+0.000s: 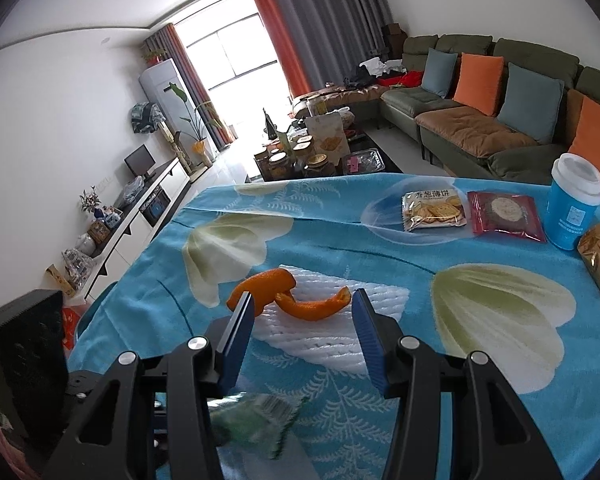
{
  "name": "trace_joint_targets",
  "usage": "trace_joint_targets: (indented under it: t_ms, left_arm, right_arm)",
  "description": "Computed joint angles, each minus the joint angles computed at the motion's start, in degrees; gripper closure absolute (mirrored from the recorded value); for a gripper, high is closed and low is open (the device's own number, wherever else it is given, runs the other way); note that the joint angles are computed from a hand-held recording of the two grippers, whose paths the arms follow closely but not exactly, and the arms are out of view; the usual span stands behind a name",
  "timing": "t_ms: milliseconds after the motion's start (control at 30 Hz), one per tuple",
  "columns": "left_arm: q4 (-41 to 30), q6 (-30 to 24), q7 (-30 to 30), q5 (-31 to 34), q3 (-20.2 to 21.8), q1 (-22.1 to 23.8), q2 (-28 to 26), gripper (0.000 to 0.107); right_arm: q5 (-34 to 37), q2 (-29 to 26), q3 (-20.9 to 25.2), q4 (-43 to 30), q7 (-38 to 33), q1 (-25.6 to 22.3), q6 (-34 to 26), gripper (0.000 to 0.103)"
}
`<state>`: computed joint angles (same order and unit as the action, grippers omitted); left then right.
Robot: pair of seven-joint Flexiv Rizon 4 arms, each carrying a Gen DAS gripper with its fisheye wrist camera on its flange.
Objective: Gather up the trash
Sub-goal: 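Grasp the clear plastic bottle with the left gripper while the right gripper grasps the orange peel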
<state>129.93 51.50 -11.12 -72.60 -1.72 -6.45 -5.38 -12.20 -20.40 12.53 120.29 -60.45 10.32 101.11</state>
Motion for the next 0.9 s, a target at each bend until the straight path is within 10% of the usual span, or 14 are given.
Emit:
trace_joint_targets:
  t_ms: [267,900]
  left_arm:
    - [1.28,-1.1,0.84,-2.48,1.81,1.62,2.14,0.096]
    - [3.27,1.9,1.84,-5.26,4.1,4.82,4.22,0.096]
  right_arm:
    - [-0.77,-2.95,2.97,-3.62,-1.4,-1.68,-2.9,0.055]
    - [0.65,-2.42,-5.79,-3.86,-0.73,5.1,-5.81,0.055]
